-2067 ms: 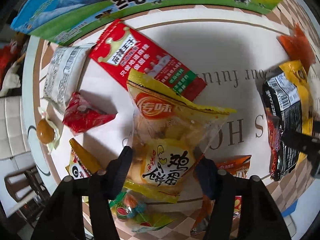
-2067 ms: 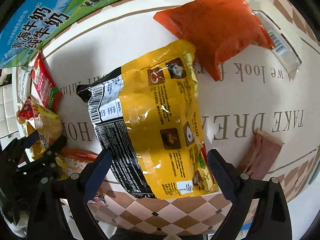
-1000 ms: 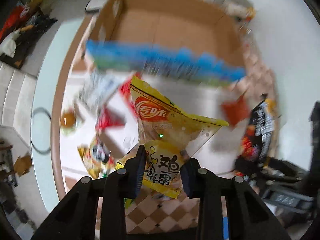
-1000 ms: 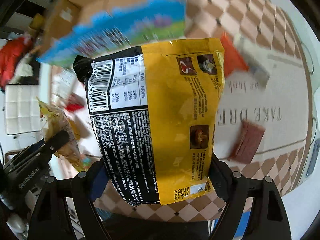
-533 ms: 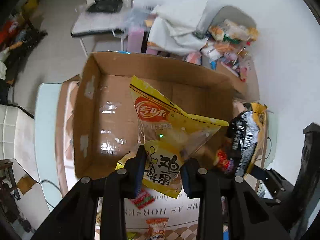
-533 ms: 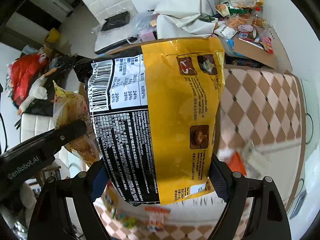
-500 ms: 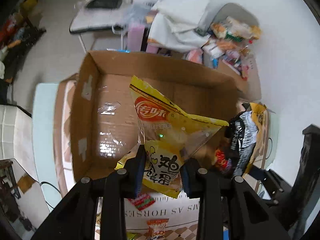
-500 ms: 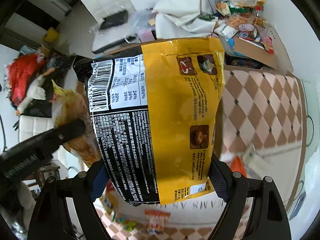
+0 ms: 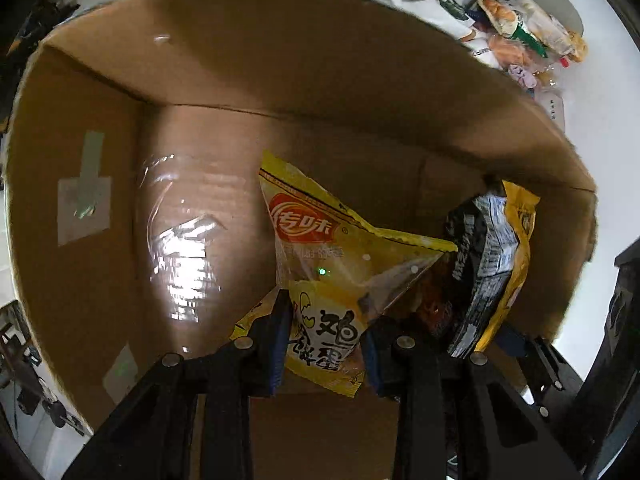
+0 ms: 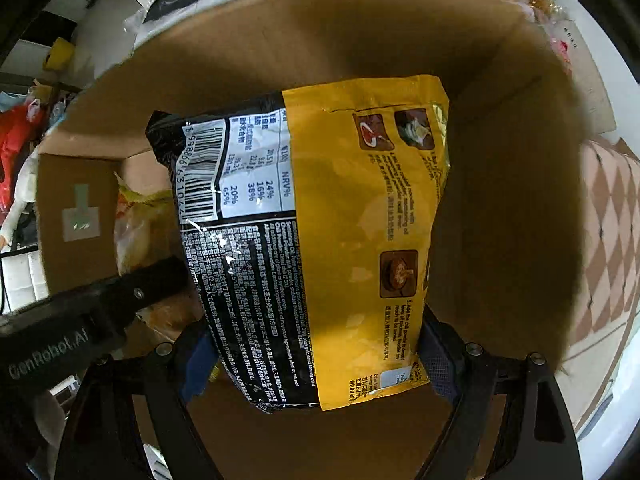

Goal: Organize snacks
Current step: 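Carry both bags into the cardboard box and open both grippers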

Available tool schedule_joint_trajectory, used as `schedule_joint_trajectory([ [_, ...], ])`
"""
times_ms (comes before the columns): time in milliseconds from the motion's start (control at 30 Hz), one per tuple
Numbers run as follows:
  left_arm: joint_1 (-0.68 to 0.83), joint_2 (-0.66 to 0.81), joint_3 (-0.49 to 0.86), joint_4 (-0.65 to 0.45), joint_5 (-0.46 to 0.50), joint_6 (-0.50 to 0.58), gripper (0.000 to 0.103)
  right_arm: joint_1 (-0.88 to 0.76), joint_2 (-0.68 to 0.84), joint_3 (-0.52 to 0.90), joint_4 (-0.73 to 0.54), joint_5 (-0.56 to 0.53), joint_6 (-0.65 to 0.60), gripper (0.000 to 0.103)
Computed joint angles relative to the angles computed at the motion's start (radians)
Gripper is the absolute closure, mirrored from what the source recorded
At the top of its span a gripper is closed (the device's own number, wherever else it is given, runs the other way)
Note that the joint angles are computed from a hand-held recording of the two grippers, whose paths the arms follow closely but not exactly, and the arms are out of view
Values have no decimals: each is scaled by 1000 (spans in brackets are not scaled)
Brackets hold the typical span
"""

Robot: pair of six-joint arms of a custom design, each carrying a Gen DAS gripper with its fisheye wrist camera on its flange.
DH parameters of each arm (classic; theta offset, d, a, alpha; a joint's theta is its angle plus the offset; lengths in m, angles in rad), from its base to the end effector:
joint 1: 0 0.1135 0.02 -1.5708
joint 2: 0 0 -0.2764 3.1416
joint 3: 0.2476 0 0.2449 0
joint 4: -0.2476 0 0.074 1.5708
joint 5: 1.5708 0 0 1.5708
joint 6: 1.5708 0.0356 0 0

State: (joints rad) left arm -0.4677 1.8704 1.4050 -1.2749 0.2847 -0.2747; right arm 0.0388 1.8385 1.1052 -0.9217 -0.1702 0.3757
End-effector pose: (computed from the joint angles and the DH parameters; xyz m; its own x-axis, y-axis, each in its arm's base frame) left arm 0.2833 -0.1543 0.2181 -0.9527 0.1896 0.2375 0.1371 0.9657 -0.2207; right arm 0.3001 0.0177 0.1570 -0.9351 0.3256 0.1402 0.3430 0.9308 0.1261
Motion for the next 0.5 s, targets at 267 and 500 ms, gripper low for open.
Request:
schedule_joint_trajectory([
  [267,-28,7,17,22,-23,6,48,-38,11,32,-55,40,-80,6],
  [500,-68,-45,15,8,-72,4,22,-38,-76,5,-111,65,-95,4],
])
